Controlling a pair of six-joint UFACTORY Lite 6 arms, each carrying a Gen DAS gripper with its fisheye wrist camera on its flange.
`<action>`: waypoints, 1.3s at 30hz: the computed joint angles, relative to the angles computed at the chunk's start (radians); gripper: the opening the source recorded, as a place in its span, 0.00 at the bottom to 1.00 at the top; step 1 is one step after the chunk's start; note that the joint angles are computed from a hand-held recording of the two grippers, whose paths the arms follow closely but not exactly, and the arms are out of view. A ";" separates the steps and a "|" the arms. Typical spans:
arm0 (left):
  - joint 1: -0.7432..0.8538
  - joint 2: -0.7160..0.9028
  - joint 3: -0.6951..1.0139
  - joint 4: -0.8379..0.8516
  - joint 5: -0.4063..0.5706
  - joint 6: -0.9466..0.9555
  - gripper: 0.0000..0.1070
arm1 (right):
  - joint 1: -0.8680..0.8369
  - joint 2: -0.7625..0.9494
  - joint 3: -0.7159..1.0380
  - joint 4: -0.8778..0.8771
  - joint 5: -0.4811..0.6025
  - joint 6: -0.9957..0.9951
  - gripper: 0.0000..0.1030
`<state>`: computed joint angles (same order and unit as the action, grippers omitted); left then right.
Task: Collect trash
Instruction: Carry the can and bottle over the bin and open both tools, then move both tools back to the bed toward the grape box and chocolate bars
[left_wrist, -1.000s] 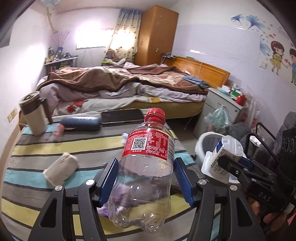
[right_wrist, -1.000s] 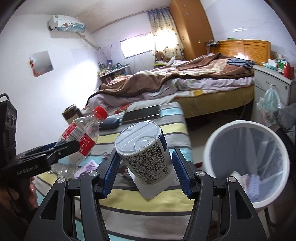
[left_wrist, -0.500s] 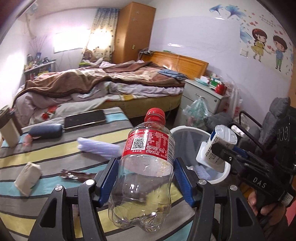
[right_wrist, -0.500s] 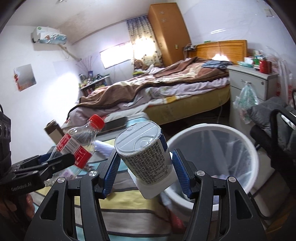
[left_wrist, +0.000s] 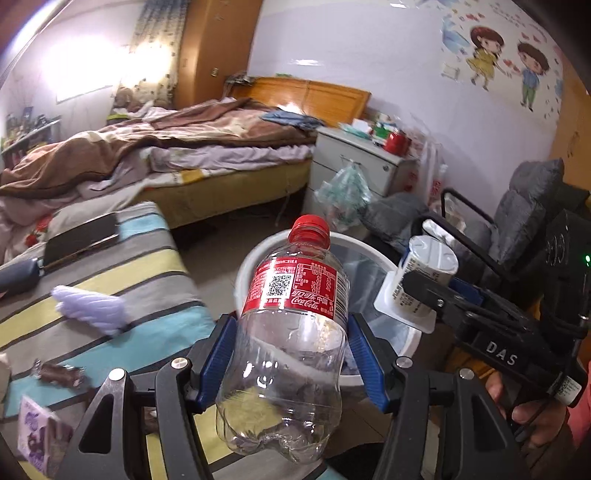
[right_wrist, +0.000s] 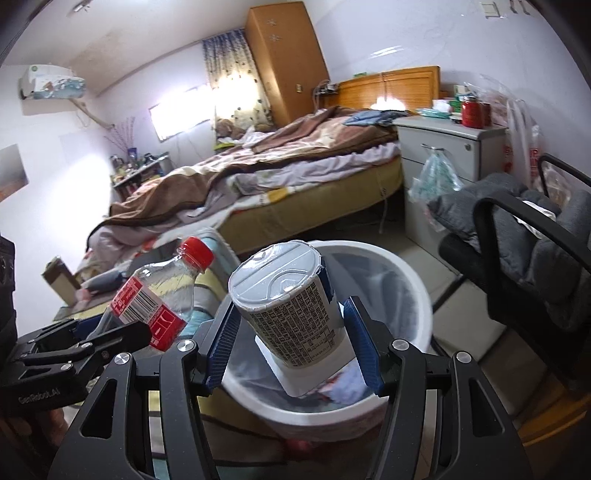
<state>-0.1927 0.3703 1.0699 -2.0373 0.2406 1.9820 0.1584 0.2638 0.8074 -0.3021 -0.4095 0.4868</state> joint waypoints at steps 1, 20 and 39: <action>-0.014 0.030 0.031 0.042 -0.010 -0.048 0.58 | -0.008 0.018 0.015 0.002 0.014 -0.004 0.58; -0.068 0.330 0.358 0.389 -0.059 -0.430 0.63 | -0.093 0.184 0.164 -0.105 0.120 0.040 0.59; -0.018 0.068 0.057 -0.226 -0.049 0.182 0.65 | -0.039 0.076 0.068 0.045 0.084 -0.081 0.67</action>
